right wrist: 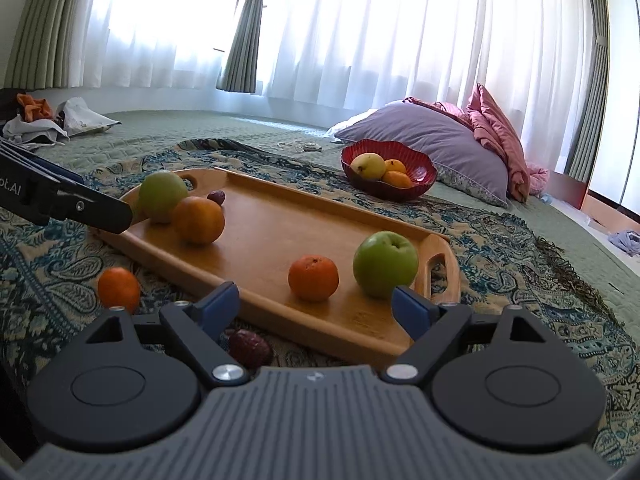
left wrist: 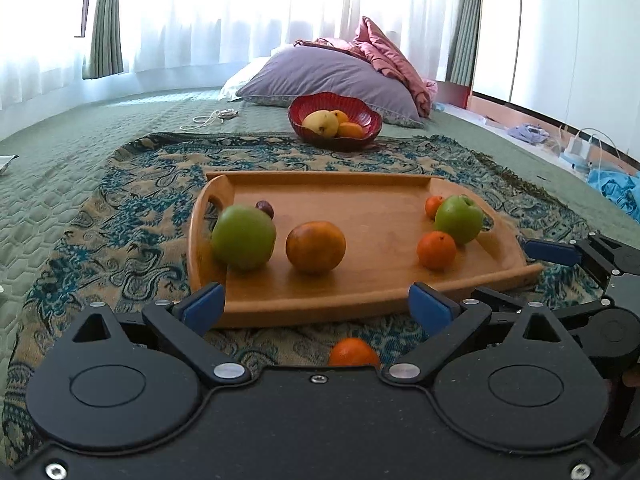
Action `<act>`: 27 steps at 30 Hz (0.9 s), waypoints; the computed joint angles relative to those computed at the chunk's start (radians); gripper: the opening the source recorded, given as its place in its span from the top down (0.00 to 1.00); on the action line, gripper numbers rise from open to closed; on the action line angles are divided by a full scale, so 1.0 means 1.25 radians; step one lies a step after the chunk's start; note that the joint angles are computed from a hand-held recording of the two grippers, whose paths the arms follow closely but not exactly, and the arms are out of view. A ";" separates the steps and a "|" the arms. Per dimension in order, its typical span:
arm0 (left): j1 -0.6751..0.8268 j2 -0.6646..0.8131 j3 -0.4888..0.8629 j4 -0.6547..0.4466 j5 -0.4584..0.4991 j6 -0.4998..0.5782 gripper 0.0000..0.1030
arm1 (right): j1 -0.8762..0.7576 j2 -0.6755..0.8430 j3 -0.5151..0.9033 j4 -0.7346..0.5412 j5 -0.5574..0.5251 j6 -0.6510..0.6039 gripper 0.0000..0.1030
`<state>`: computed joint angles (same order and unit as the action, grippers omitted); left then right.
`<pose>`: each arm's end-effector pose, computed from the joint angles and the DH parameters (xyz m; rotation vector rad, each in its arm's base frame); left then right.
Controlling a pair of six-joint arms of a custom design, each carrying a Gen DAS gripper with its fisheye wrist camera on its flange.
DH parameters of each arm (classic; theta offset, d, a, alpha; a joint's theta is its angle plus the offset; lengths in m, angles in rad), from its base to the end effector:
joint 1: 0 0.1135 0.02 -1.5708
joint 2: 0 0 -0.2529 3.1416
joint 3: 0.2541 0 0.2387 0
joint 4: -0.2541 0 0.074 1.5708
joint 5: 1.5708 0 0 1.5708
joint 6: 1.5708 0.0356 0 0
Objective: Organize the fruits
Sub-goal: 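Move both open tools back to the last tangerine and date on the throw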
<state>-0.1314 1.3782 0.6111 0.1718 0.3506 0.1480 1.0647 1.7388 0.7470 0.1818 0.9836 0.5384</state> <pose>0.2646 -0.0473 0.1843 0.4968 2.0897 -0.3693 0.1731 0.2511 0.1344 -0.1035 1.9848 -0.1659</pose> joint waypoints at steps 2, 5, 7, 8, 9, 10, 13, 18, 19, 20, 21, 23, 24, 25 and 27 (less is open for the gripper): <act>0.001 0.000 -0.014 0.014 -0.002 0.000 0.04 | 0.006 0.007 0.000 -0.003 0.004 0.013 0.11; 0.006 0.001 -0.037 0.031 0.003 -0.002 0.04 | 0.018 0.023 0.001 -0.005 0.017 0.032 0.11; 0.007 0.000 -0.052 0.041 0.008 0.003 0.04 | 0.025 0.037 0.008 -0.011 0.027 0.036 0.11; 0.005 0.003 -0.056 0.042 0.006 0.006 0.04 | 0.028 0.042 0.011 -0.016 0.030 0.034 0.11; 0.003 0.005 -0.059 0.043 0.003 0.010 0.04 | 0.031 0.050 0.018 -0.022 0.032 0.034 0.11; 0.000 0.007 -0.063 0.045 -0.001 0.012 0.04 | 0.034 0.056 0.022 -0.026 0.033 0.034 0.11; -0.008 0.011 -0.076 0.058 -0.004 0.017 0.04 | 0.040 0.068 0.028 -0.027 0.026 0.036 0.11; -0.028 0.023 -0.078 0.062 -0.017 0.014 0.08 | 0.039 0.071 0.029 -0.017 -0.005 0.043 0.17; -0.035 0.027 -0.076 0.060 -0.025 0.014 0.11 | 0.039 0.073 0.031 -0.017 -0.012 0.047 0.18; -0.042 0.031 -0.077 0.061 -0.033 0.013 0.14 | 0.039 0.076 0.034 -0.016 -0.019 0.052 0.20; -0.049 0.035 -0.078 0.063 -0.041 0.012 0.14 | 0.039 0.079 0.037 -0.016 -0.025 0.059 0.22; -0.059 0.041 -0.078 0.064 -0.049 0.012 0.20 | 0.039 0.084 0.040 -0.011 -0.038 0.073 0.24; -0.063 0.045 -0.077 0.061 -0.048 0.014 0.24 | 0.041 0.089 0.043 -0.008 -0.043 0.081 0.24; -0.064 0.049 -0.073 0.055 -0.046 0.017 0.31 | 0.042 0.095 0.047 -0.007 -0.045 0.087 0.25; -0.067 0.056 -0.067 0.047 -0.043 0.015 0.33 | 0.043 0.103 0.053 -0.006 -0.050 0.093 0.28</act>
<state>-0.2155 1.4486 0.5274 0.2307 0.2971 0.1661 1.1187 1.8680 0.8127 0.1741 0.9206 0.6546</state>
